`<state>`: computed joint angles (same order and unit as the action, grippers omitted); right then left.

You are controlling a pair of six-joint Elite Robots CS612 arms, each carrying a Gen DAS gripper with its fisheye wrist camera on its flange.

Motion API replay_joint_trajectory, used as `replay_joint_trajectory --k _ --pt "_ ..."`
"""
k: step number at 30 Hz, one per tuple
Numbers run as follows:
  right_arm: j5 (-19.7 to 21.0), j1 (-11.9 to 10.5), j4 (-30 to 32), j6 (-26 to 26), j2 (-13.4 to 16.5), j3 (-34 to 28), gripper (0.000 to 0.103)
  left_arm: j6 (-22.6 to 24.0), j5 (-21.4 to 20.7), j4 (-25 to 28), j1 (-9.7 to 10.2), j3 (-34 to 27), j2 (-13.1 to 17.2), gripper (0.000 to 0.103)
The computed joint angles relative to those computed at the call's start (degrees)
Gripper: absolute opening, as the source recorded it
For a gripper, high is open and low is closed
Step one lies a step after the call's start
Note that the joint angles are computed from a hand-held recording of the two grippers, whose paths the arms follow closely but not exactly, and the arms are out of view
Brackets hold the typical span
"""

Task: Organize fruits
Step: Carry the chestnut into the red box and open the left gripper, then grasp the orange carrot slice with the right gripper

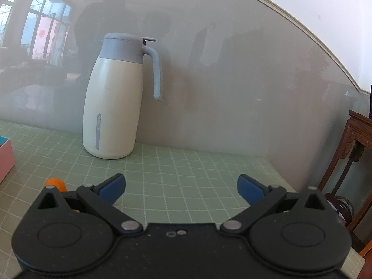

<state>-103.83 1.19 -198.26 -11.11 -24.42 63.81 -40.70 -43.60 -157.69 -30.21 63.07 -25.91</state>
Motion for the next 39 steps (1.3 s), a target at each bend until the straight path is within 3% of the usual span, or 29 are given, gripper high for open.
replay_joint_trajectory --k 18,21,24,26,34,39 --pt "0.2 -0.7 0.5 1.0 -0.3 0.3 0.103 -2.6 -0.4 -0.8 -0.01 1.2 -0.8 0.033" --pt "-0.2 -0.9 0.5 1.3 -0.4 0.5 0.103 -3.2 1.5 -1.0 -0.35 1.7 -1.1 0.066" --pt "-0.4 -1.2 0.7 1.9 -0.5 0.8 0.103 -0.7 4.2 -4.4 -0.96 2.6 -1.3 0.075" --pt "-0.5 -1.4 1.0 2.4 -0.6 0.9 0.103 -0.1 5.3 -5.2 -1.25 3.1 -1.6 0.091" --pt "0.2 -1.7 1.7 3.6 -0.9 1.3 0.103 -0.2 5.0 -10.9 -2.1 9.5 -5.0 0.093" --pt "1.5 -1.7 2.6 4.1 -1.0 1.2 0.103 1.2 5.8 -15.0 -3.22 13.5 -6.7 0.102"
